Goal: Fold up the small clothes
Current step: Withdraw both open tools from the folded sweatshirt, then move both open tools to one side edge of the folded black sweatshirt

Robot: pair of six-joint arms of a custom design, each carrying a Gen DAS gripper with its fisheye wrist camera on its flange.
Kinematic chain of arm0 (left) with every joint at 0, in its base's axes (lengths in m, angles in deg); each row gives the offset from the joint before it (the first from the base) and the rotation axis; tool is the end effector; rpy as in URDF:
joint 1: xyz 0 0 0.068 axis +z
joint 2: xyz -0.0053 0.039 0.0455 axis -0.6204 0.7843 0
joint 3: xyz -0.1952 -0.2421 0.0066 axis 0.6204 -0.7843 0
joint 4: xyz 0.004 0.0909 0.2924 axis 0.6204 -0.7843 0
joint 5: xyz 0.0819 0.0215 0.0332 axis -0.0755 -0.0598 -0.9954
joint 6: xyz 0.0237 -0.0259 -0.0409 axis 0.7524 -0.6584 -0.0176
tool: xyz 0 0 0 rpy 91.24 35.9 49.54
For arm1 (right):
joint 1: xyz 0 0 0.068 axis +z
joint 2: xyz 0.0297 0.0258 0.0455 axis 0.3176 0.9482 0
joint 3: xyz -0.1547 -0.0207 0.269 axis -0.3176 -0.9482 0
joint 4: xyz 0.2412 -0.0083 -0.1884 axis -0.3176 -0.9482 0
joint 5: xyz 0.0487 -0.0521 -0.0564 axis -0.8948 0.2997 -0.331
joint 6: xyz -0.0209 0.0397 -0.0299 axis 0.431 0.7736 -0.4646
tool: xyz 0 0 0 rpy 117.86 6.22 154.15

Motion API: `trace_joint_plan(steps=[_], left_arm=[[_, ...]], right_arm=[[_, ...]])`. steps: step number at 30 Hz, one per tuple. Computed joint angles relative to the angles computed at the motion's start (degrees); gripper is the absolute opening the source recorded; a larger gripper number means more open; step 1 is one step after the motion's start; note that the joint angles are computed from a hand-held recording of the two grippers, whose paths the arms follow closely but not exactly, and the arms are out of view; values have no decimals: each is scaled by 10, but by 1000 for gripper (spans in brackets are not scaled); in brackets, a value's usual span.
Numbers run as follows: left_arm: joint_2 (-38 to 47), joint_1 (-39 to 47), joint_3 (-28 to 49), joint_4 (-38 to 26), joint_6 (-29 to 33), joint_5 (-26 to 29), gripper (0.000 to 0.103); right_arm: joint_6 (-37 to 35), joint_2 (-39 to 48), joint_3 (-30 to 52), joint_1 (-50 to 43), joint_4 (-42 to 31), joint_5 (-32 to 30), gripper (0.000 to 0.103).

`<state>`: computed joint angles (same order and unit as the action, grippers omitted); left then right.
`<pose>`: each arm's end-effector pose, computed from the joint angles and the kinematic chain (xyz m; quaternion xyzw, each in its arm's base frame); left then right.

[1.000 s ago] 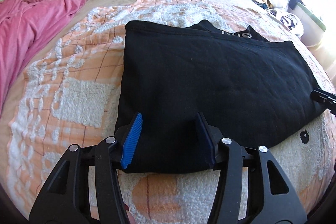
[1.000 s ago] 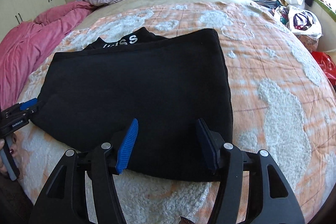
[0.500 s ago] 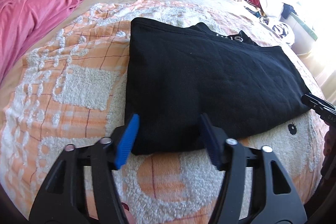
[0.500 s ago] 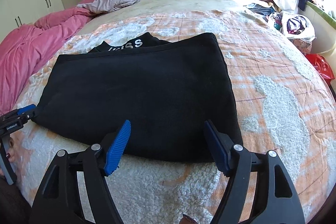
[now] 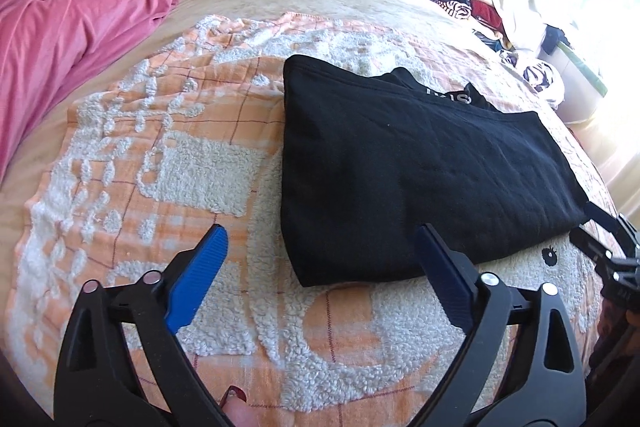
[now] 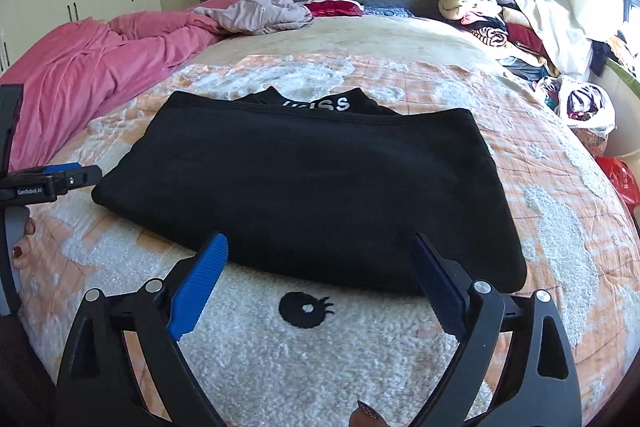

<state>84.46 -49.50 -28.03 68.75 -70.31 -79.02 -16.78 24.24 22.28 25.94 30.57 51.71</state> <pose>0.3102 -0.0616 0.1661 0.0044 0.9375 -0.0699 0.3409 0.3052 0.0452 0.1470 -0.1047 0.9055 0.0897 0.4012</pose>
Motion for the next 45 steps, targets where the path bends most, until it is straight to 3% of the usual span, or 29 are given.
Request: trace_joint_plan(steps=[3, 19, 32, 45], left_arm=[[-2, 5, 1, -2, 3, -1, 93], [17, 45, 9, -1, 10, -32, 94], [46, 68, 25, 7, -2, -30, 94], [67, 106, 60, 0, -34, 18, 94]], right_arm=[[-2, 0, -2, 34, 8, 17, 95], [-63, 92, 56, 220, 38, 144, 98], [-97, 208, 171, 262, -1, 208, 98], [-119, 293, 277, 283, -18, 252, 98]])
